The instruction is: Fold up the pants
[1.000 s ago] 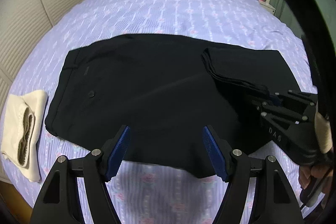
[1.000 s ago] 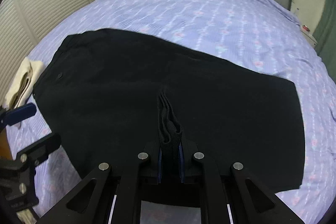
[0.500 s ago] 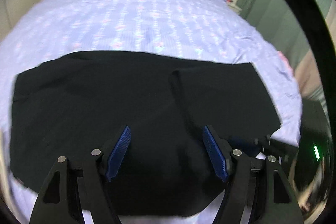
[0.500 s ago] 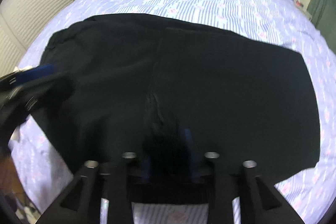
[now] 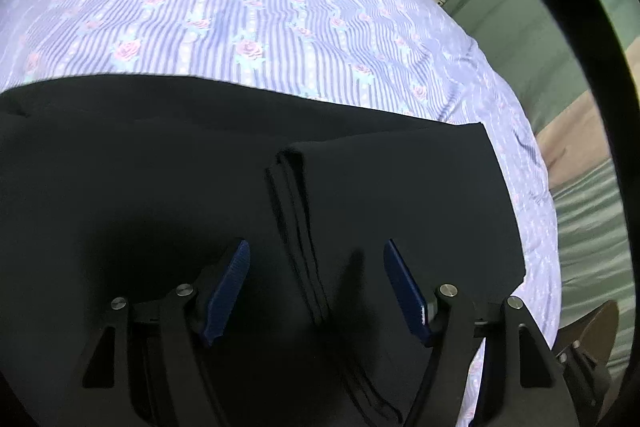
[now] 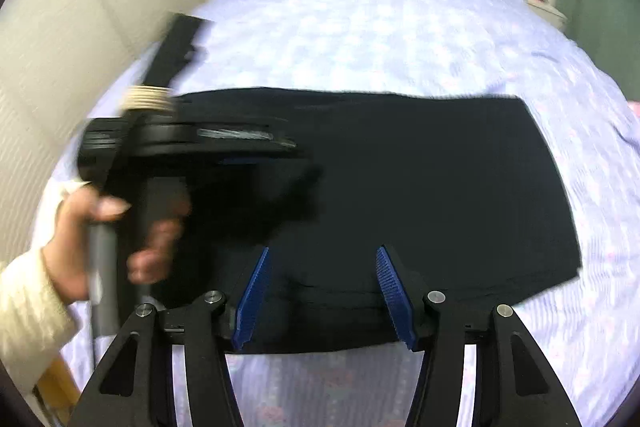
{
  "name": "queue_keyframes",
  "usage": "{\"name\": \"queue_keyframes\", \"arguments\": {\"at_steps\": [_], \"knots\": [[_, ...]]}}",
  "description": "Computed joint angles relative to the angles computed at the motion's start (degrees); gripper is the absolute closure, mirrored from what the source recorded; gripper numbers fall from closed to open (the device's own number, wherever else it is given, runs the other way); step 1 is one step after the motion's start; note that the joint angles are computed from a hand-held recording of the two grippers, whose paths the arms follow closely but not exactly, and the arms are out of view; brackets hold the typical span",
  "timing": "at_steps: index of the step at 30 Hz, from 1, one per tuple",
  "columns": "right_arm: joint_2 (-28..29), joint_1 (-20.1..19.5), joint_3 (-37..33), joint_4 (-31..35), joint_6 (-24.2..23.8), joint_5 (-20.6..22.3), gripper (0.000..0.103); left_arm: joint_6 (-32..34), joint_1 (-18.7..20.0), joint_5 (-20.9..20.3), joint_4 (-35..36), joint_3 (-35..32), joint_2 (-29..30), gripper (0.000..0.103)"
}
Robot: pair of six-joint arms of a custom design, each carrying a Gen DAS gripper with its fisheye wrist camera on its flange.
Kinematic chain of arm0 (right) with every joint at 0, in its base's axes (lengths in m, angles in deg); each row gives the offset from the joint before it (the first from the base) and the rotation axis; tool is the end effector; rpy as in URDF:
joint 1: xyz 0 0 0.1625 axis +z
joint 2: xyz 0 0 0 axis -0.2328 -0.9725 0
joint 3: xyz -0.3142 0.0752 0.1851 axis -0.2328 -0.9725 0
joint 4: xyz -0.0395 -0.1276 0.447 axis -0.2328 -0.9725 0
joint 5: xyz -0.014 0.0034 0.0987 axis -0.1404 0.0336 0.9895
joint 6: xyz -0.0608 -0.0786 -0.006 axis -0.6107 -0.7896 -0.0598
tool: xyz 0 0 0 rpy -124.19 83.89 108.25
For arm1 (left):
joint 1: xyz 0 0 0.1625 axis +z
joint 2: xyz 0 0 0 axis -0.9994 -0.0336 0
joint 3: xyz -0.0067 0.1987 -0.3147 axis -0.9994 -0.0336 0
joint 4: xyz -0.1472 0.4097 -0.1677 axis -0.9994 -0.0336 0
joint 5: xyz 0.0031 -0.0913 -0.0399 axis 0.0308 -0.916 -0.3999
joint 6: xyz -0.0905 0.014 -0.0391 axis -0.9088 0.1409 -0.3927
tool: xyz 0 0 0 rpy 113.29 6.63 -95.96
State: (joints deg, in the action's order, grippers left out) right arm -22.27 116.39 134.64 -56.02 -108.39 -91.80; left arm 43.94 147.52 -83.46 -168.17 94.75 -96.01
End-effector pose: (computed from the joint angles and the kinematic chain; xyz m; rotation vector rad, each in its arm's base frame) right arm 0.2585 -0.7278 0.2401 0.8406 -2.4464 0.4788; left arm -0.2599 -0.8061 0.1747 -0.0159 2.6922 -0.6414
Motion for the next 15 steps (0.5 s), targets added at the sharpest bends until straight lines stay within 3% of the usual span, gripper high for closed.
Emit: {"name": "queue_keyframes", "arguments": {"at_steps": [1, 2, 6, 10, 15], "knots": [[0.6, 0.0, 0.4, -2.1, -0.8, -1.5, 0.047, 0.8, 0.1, -0.3, 0.8, -1.3, 0.9, 0.041], [1.2, -0.2, 0.1, -1.8, -0.4, -2.1, 0.047, 1.4, 0.3, -0.6, 1.5, -2.7, 1.8, 0.054], [3.7, -1.8, -3.1, 6.4, 6.5, -2.8, 0.047, 3.9, -0.1, 3.6, 5.4, -6.2, 4.2, 0.087], [3.2, -2.1, -1.4, 4.8, 6.6, -2.6, 0.047, 7.8, -0.3, 4.3, 1.8, -5.9, 4.1, 0.091], [4.7, -2.0, -3.3, 7.9, 8.5, -1.7, 0.047, 7.8, 0.1, 6.4, 4.0, -7.5, 4.5, 0.091]]}}
